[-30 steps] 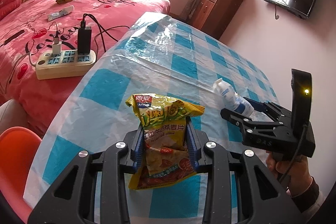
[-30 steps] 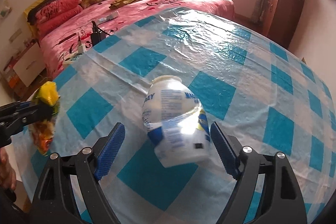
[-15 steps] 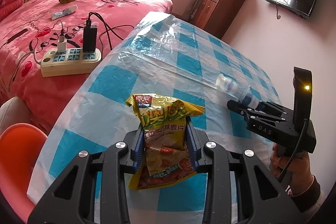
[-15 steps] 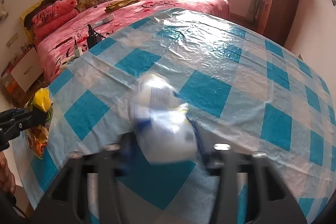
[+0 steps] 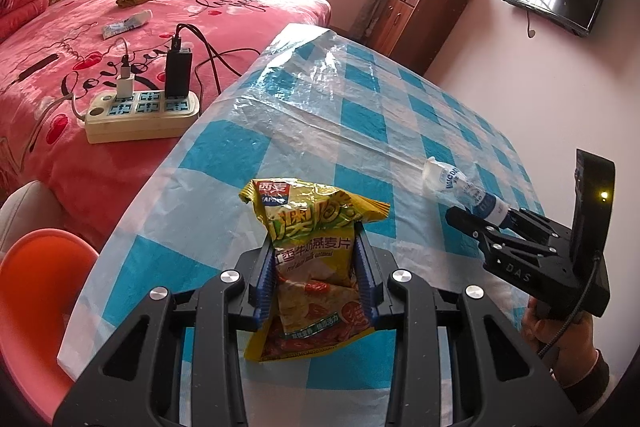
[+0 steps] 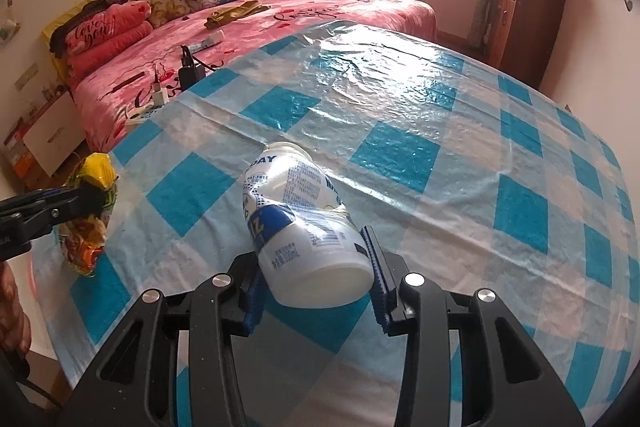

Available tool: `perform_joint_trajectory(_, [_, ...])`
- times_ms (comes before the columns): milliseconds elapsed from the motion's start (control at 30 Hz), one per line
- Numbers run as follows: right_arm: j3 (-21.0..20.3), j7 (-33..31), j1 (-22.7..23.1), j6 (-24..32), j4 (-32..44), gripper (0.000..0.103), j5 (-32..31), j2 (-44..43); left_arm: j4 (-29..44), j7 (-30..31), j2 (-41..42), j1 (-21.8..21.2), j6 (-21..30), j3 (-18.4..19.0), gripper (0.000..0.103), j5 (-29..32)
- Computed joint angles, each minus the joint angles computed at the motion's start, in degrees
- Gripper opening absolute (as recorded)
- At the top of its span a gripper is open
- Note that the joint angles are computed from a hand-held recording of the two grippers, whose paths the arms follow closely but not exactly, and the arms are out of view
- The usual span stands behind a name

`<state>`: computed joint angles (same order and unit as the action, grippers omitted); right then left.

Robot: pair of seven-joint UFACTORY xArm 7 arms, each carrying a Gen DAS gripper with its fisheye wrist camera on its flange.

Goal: Collect trash
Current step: 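Hold the chip bag in the left gripper while the right grasps the white plastic bottle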

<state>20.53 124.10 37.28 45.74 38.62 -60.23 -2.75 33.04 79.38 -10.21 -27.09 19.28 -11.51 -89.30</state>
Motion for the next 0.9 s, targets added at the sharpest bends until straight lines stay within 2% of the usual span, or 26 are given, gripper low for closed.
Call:
perform_joint_trajectory(367, [1.5, 1.7, 2.5, 3.0, 1.9, 0.043, 1.8, 0.6, -1.1, -0.5, -1.6, 0.5, 0.1, 0.6, 0.037, 0.9])
perform_joint_trajectory(900, [1.3, 2.5, 4.6, 2.3, 5.9, 0.044, -0.3, 2.4, -2.3, 0.0, -3.6, 1.8, -1.5, 2.1, 0.037, 1.5])
